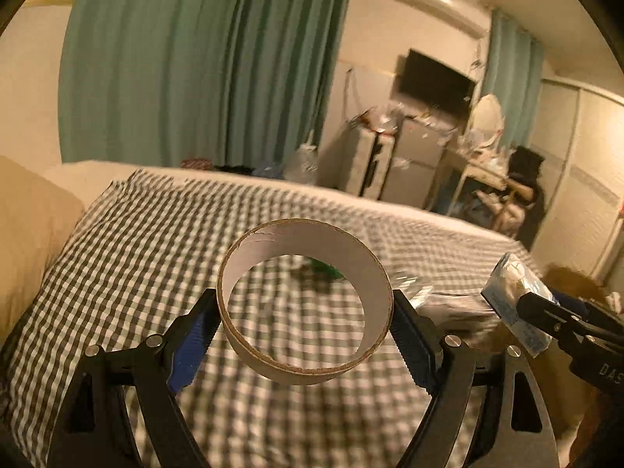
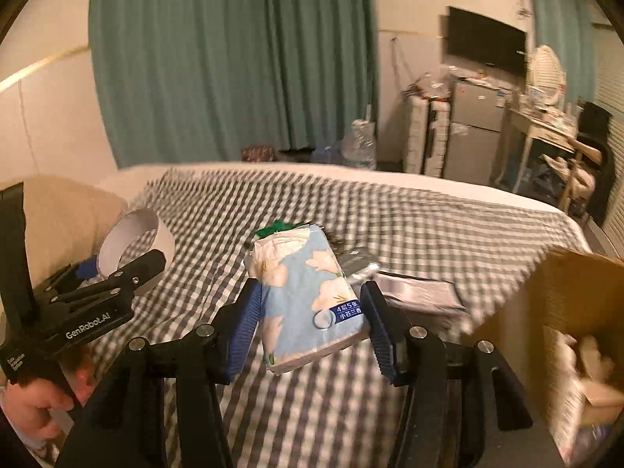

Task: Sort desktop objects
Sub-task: 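Carry tape roll and tissue pack toward the cardboard box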

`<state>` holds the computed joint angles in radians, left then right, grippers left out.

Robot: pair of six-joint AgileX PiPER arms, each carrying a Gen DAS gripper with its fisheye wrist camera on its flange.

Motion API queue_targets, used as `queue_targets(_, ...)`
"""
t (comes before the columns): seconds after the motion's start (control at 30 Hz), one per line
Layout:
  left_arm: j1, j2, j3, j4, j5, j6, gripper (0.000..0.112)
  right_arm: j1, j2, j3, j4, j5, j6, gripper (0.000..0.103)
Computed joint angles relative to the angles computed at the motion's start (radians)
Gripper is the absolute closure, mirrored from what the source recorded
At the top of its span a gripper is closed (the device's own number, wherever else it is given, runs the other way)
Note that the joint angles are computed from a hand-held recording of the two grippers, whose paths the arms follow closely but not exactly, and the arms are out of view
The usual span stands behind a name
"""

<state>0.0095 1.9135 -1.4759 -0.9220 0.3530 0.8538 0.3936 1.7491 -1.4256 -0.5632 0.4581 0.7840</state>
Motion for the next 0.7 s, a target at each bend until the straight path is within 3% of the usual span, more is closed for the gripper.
queue_targets(0.17,-0.044,-0.187,0.096,0.011,0.062,-0.065,0.026,-0.024,-0.226,0.155,-0.045,0.043,0.1,0.051)
queue_targets(0.37,-0.225,-0.288,0.072,0.248,0.084,-0.268,0.026,-0.191,-0.453,0.253,0.157,0.074,-0.119,0.05)
queue_targets(0.5,-0.355,-0.249,-0.034,0.283,0.167,-0.336,0.026,-0.393,-0.516,0.237,0.337,0.13,-0.356,0.05)
queue_targets(0.7,-0.524,-0.015,-0.364,0.421,0.313,-0.555,0.026,-0.678,-0.44,0.179,0.617,0.171,-0.693,0.05)
